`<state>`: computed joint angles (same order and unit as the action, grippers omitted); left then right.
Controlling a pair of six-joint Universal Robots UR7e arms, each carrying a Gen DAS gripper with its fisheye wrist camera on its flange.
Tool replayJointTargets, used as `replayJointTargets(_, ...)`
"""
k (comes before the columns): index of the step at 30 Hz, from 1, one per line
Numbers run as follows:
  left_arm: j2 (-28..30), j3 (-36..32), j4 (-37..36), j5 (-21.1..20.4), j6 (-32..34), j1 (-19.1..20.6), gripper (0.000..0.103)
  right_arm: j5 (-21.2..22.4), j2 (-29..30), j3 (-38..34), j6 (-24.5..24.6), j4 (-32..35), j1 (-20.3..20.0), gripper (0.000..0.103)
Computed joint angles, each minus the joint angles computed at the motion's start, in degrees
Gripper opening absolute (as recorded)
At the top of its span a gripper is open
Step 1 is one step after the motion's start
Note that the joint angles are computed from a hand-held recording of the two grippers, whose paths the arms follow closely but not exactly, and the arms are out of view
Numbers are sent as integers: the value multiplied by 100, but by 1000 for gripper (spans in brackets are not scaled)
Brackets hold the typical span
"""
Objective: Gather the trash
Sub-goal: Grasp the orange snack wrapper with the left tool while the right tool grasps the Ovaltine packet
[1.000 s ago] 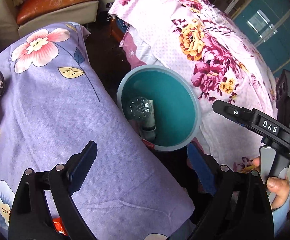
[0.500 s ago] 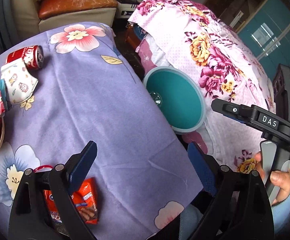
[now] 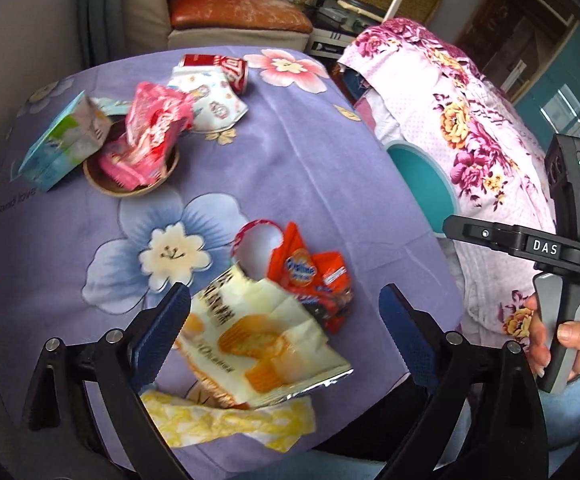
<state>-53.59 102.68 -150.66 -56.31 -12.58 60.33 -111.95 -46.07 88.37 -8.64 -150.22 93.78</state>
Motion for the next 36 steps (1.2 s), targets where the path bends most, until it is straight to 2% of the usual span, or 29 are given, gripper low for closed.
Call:
replayJointTargets(7, -572, 786, -97, 183, -248, 100, 95, 34, 91, 241, -74, 79, 227, 77)
replayJointTargets(11, -640, 987, -228, 162, -296, 176, 95, -31, 145, 334, -144, 117, 288, 78)
replayJointTargets(15, -499, 948, -399, -196, -193, 232, 95, 13, 189, 372, -43, 174, 273, 77)
replayJointTargets(22, 108, 512, -221, -30, 9, 334, 96, 91, 380, 229, 92, 298, 219, 78)
replayJointTargets(27, 230, 491, -573, -54, 70, 477, 95, 236, 691, -64, 119, 339, 175, 78)
replayJointTargets(29, 211, 502, -661, 2, 86, 509, 84, 259, 818, -176, 123, 303, 161, 78)
replayJointTargets(31, 186, 478, -671, 26, 66, 539, 69, 324, 948, -321, 204, 338, 143, 77)
replayJointTargets(34, 94, 487, -730, -76, 62, 609, 53, 387, 1089, -474, 237, 319, 135, 76)
replayJointTargets(36, 55, 498, -770, -98, 64, 617, 44, 392, 1182, -571, 230, 309, 138, 71)
